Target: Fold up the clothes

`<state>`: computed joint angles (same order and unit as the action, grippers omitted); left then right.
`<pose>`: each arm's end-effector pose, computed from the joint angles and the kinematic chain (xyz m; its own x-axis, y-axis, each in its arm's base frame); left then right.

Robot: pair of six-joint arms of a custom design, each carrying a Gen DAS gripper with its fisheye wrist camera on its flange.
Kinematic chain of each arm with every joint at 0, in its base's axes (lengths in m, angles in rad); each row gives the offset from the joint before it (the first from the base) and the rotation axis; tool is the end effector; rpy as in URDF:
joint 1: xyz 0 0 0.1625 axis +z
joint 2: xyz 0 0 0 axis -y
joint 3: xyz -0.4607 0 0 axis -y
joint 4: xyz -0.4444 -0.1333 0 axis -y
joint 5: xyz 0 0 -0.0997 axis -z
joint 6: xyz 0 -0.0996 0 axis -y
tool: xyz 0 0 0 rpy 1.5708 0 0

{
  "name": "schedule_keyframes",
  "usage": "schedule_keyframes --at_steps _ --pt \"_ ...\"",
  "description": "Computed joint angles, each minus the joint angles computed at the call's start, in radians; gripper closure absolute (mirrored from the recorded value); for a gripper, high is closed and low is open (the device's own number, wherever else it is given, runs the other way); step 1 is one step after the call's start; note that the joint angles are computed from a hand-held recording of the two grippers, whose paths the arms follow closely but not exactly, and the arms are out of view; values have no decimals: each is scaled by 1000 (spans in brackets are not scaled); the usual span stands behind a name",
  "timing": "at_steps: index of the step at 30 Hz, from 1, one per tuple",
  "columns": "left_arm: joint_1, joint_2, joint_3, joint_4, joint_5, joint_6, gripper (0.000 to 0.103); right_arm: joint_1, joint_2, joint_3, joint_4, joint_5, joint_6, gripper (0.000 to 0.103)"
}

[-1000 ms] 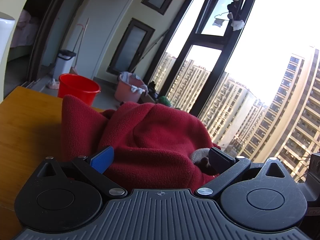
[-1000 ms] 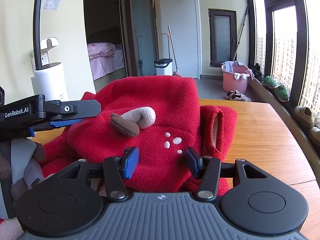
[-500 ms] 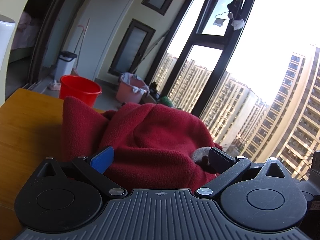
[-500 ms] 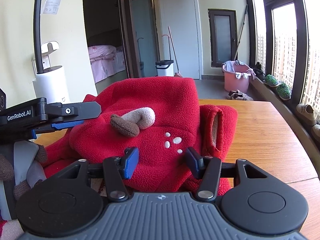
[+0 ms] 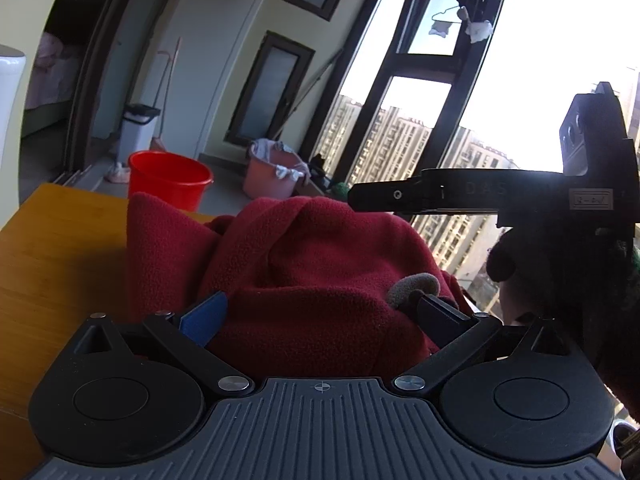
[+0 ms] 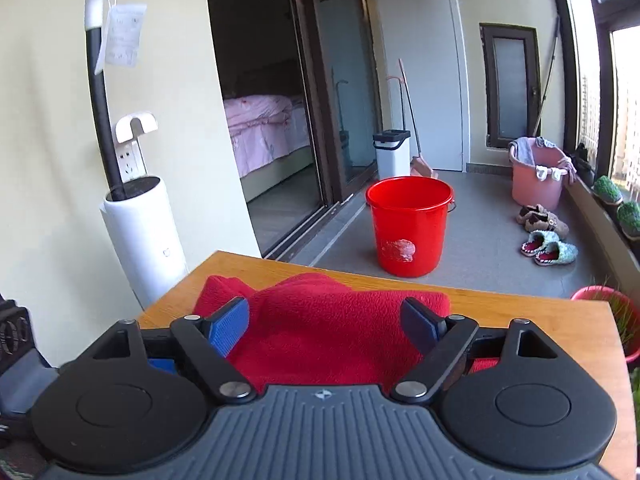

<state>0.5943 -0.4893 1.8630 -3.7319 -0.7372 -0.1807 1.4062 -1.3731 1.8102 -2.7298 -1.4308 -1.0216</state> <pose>-0.3907 -0.5139 -0.0334 -0.9029 0.1879 -0.3866 0.4294 0.4360 -0.7909 0.0415 -0.6487 0.4180 -0.6227 -0.5943 0.5090 -0.7819 0.4473 -0.4343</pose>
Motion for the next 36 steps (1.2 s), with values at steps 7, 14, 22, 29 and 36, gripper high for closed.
schedule_keyframes --at_steps 7,14,22,29,36 --pt "7 -6 9 -12 -23 -15 0 46 177 -209 130 -131 64 8" --pt "25 -14 37 -114 -96 -26 0 1 246 -337 363 -139 247 1" --pt "45 -11 37 -162 -131 -52 0 -22 216 -317 420 -45 207 38" --pt "4 50 13 -480 -46 138 0 -15 80 -184 373 41 65 71" --pt "-40 2 71 -642 42 -6 0 -38 -140 -2 414 168 -120 82"
